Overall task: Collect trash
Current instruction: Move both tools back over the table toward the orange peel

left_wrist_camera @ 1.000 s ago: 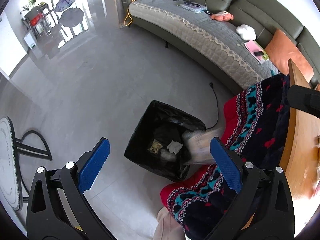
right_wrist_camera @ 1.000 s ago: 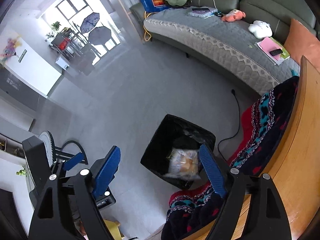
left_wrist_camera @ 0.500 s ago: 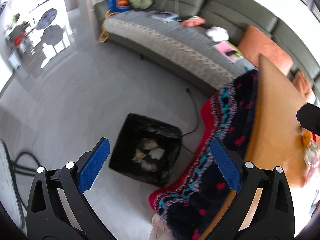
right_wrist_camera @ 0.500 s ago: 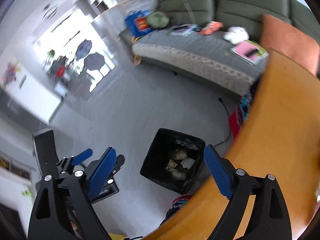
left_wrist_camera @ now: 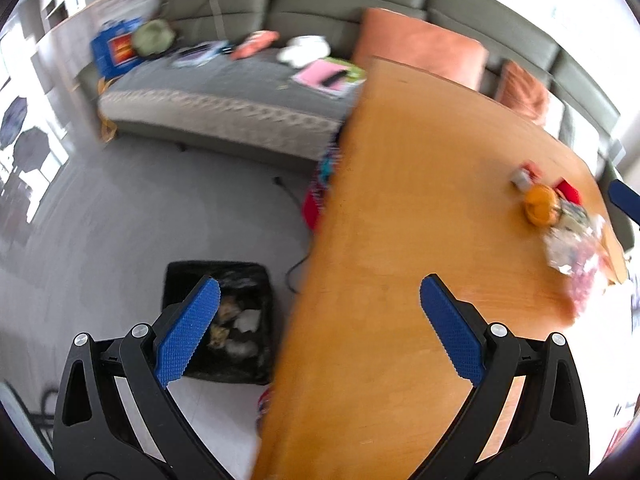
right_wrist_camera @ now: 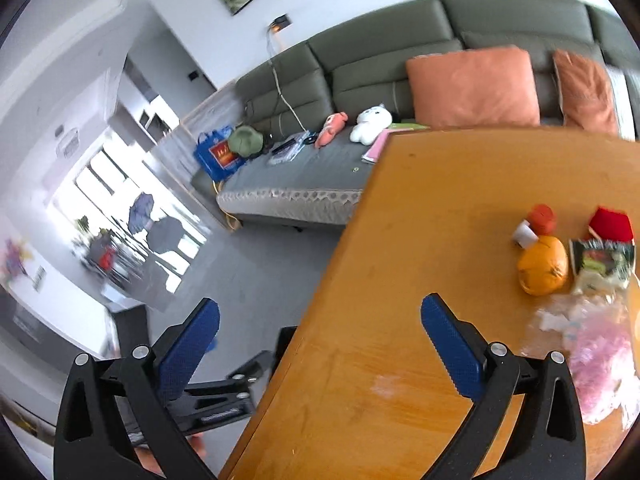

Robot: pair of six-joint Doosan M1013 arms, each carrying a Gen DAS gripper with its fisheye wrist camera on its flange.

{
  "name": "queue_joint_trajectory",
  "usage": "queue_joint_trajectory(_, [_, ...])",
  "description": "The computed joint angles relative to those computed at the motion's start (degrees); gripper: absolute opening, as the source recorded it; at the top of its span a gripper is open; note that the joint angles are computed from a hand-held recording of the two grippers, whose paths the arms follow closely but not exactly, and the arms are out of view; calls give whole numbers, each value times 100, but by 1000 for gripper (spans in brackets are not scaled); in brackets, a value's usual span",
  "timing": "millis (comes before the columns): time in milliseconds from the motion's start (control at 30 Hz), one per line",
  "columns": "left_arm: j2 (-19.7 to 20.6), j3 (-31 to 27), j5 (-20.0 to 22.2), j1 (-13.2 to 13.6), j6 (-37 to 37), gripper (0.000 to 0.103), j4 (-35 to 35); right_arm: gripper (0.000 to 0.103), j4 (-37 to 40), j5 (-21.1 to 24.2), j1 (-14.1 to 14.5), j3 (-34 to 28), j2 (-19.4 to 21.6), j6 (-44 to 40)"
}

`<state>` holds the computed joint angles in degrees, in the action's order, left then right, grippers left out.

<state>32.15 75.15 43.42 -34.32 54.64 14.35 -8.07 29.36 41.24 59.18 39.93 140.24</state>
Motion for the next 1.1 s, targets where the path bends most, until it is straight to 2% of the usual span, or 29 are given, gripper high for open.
queue_joint_trajectory(33, [76,-126,32,-67,130,97,-61,101,-52,-68,-32,138,-78,126])
queue_joint_trajectory(133, [260,-432,134,-192,388,97,-226,101,-738,109,-106,424,-289,685])
queue_joint_trajectory(267, [589,-1010,353,-390,689,97,-297,101,-1166,-18,-261,922,-609,1257])
queue_joint_trajectory(333, [746,-1292,482,-458,731,97,-342,101,-1355,172,-334,1105,-730,1434])
queue_joint_trajectory(367, [871,-1507,611,-489,748,97,-403,101,-1262,378,-394,1172,-784,1376])
queue_joint_trajectory(433, [1101,-1900,823,-521,807,97,-563,101,-843,443,-541,1391,-908,1154])
queue_joint_trajectory(533, [1485,-2553,1169,-588,900,97,-788,101,-1195,787,-616,1577,-1010,1502])
queue_joint_trajectory(633, [1945,-3357,1630,-616,1151,97,-1157,101,-1227,933,-707,1764,-1110,1550])
queue_joint_trajectory(733, [2437,-4231,2180,-664,1231,97,-1202,101,-1184,747,-833,2022,-1241,1653])
queue_joint_trajectory(900, [3275,-5728,3132,-710,1295,97,-1245,101,-1037,722,-1015,2226,-1320,1619])
queue_joint_trajectory(1100, [4007,-7087,3814,-709,1475,90,-1506,97,-524,667,-1183,2189,-1269,1043])
